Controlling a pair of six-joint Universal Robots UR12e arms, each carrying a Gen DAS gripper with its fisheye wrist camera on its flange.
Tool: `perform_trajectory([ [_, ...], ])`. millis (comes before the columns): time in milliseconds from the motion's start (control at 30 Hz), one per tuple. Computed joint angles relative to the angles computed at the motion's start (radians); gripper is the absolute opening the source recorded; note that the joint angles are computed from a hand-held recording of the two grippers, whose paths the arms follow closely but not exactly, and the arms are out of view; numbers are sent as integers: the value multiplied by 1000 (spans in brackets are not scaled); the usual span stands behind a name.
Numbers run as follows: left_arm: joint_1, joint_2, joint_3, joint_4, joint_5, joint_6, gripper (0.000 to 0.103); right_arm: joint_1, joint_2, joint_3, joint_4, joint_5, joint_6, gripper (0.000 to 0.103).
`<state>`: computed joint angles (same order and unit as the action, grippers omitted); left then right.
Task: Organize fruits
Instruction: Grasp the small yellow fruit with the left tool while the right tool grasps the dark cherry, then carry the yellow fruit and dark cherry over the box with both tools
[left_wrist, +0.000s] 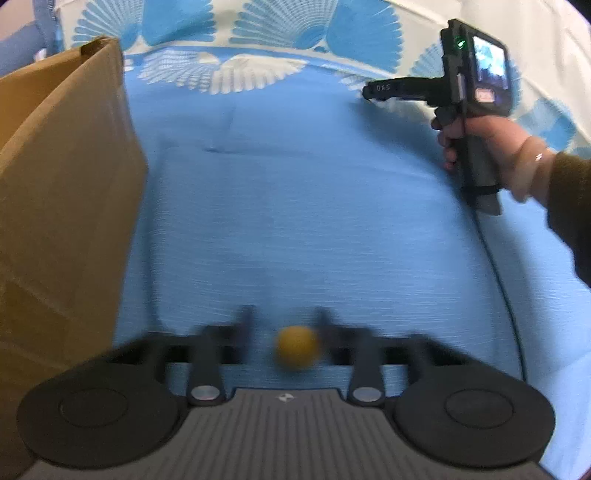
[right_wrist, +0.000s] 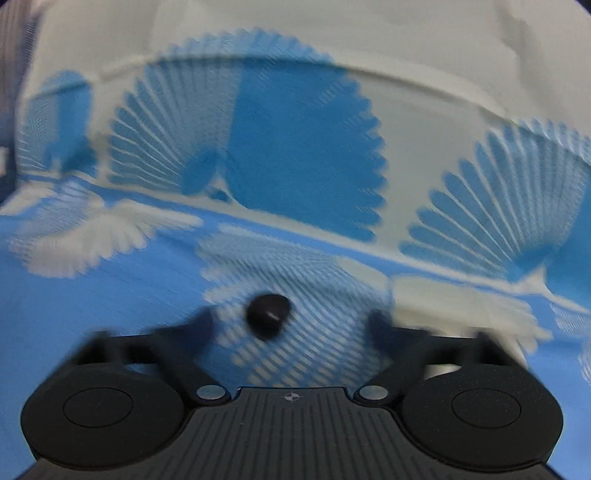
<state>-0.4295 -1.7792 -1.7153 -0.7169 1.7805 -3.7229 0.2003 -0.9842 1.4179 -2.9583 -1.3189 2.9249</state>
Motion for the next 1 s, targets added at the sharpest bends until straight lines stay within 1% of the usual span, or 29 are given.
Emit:
perform_trajectory([
  [67, 8, 6, -1, 1, -36, -5, 24, -1, -8, 7, 5, -4, -13, 28],
  [100, 8, 8, 0, 1, -36, -1, 24, 0, -16, 18, 1, -19, -12, 28],
  [133, 8, 8, 1, 2, -32, 3, 24, -2, -28, 32, 0, -35, 3, 28],
  [233, 7, 22, 1, 11, -25, 7, 24, -18, -80, 92, -16, -43, 65, 28],
  [333, 0, 41, -2, 19, -13, 16, 24, -34, -145, 163, -19, -63, 92, 28],
  [433, -10, 61, -1, 8, 1, 27, 24, -43, -218, 238, -26, -97, 96, 28],
  [633, -34, 128, -16, -14, 45, 48, 24, -31, -364, 372, -55, -159, 71, 28],
  [700, -36, 156, -25, -14, 55, 48, 24, -21, -409, 406, -63, -162, 77, 28],
  [800, -31, 197, -28, -32, 83, 47, 24, 15, -473, 442, -47, -192, 92, 28],
  [867, -24, 227, -30, -49, 101, 42, 24, 55, -510, 464, -56, -228, 104, 28],
  [1000, -13, 285, -31, -109, 154, 35, 24, 138, -578, 487, -5, -252, 203, 28],
])
